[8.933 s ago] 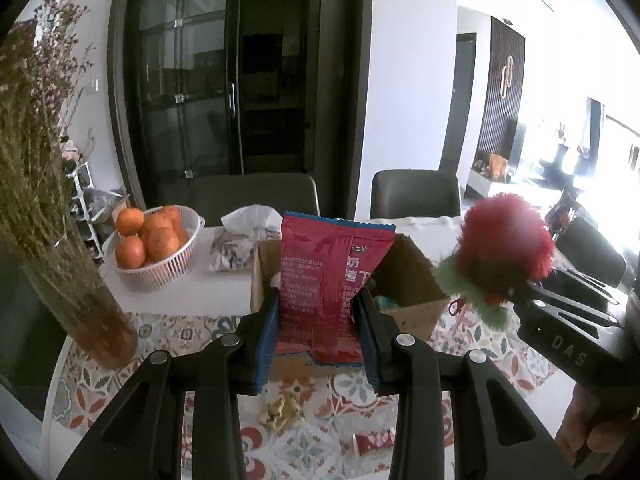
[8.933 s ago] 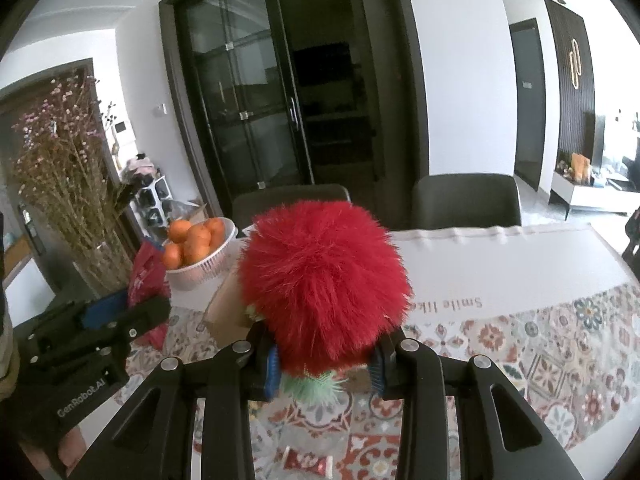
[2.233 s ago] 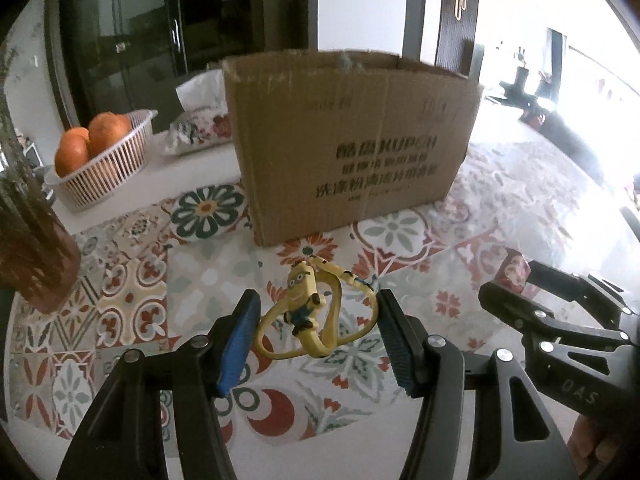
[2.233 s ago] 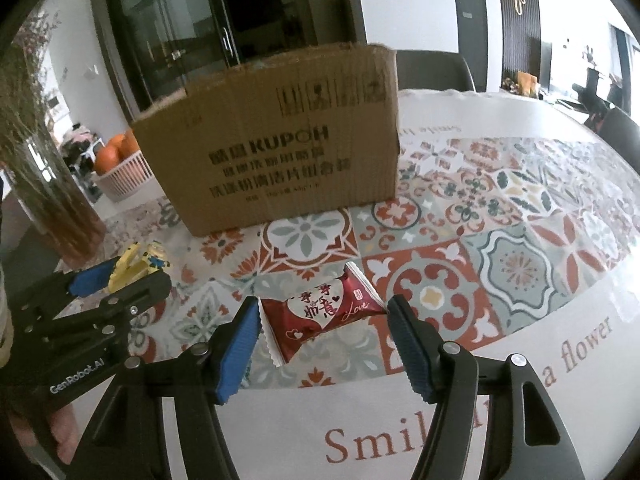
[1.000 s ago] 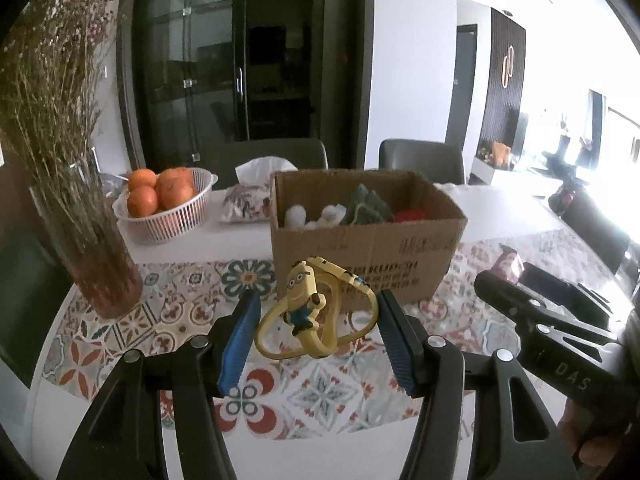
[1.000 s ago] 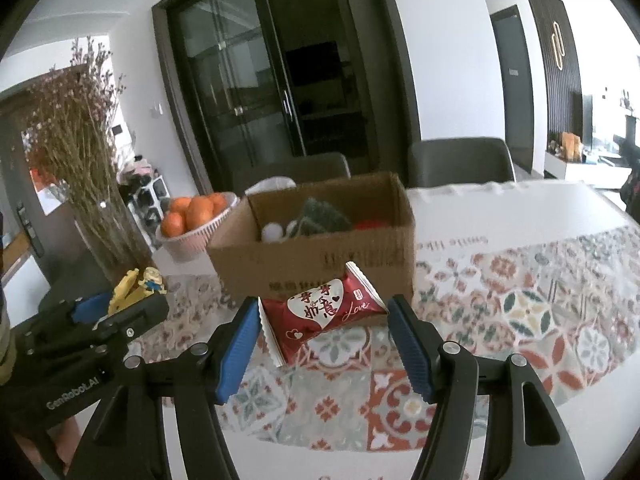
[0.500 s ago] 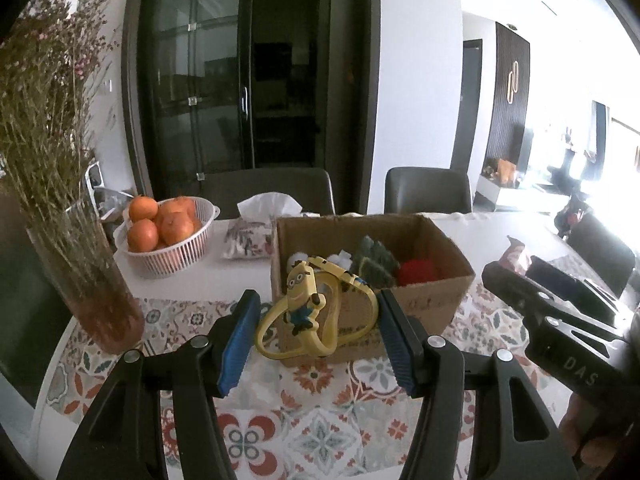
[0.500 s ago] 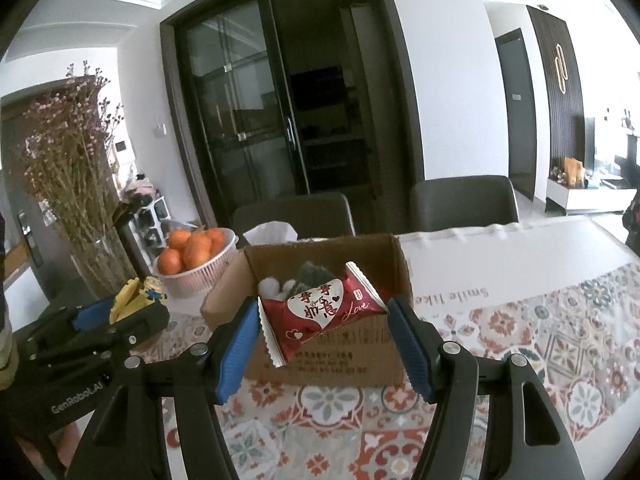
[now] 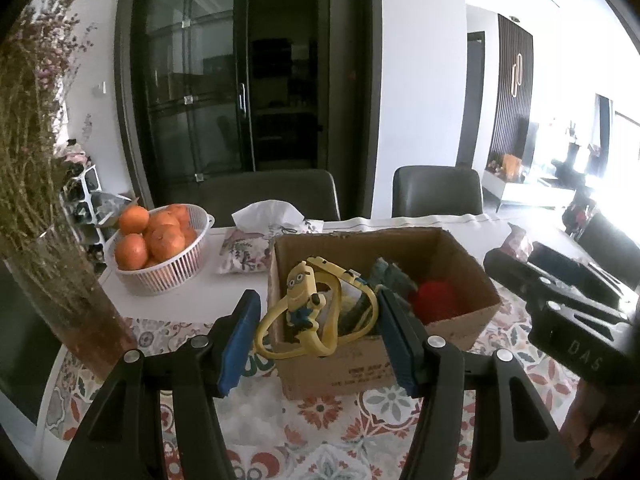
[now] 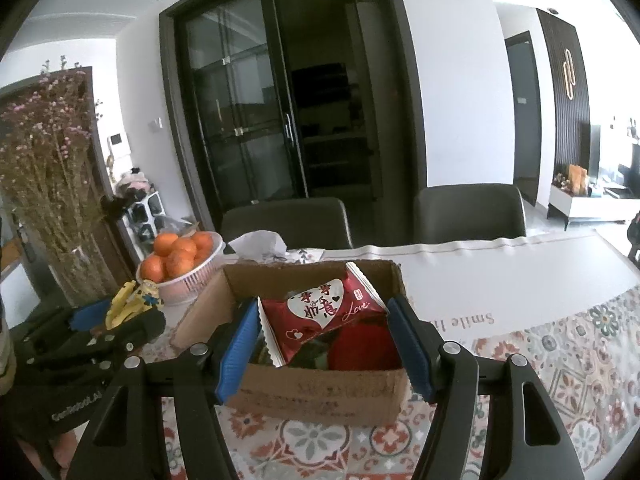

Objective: Organize soft objects
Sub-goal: 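Open both tools to drop the keychain and candy packet into the box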

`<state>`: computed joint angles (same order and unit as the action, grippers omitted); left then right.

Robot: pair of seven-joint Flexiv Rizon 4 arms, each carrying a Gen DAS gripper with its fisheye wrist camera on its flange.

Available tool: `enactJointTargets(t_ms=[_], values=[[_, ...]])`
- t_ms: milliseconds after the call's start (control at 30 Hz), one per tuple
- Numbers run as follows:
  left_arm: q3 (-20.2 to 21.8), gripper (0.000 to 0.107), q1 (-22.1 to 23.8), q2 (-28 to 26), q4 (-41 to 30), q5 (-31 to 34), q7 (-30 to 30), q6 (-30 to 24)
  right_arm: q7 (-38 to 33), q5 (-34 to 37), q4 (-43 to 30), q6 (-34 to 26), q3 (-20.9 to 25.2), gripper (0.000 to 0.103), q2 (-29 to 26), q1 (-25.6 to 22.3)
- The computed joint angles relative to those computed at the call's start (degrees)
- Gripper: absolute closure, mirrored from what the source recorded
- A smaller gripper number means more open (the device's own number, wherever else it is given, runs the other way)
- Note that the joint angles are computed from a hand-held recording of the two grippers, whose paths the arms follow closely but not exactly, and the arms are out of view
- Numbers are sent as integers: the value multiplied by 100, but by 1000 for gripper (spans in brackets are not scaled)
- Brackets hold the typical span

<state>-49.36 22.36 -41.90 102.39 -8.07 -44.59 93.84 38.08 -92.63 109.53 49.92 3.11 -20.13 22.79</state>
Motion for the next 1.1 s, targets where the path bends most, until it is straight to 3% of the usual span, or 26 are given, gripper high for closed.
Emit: enactJointTargets(t_ms=[567, 633, 700, 767, 933, 1100], values=[[1512, 47, -1530, -262, -1188, -799, 401, -743, -208, -8, -475, 939, -346, 36, -538, -415], [1654, 45, -1670, -288, -1300, -919, 473, -867, -296, 86, -523, 968, -367, 30, -587, -423], [1867, 36, -1853, -310, -1420, -1043, 479, -954, -433, 252, -564, 997, -386, 16, -634, -431], [1995, 35, -1962, -310, -1465, -1166, 483, -993, -445, 376, -551, 922, -421, 16, -630, -393], [2111, 35, -2048, -268, -1399, -1353, 478, -867, -604, 648, -470, 634, -434, 16, -570, -236], [1846, 35, -1781, -111, -1029, -1360, 479, -515, -697, 816, -354, 300, -355, 16, -426, -63]])
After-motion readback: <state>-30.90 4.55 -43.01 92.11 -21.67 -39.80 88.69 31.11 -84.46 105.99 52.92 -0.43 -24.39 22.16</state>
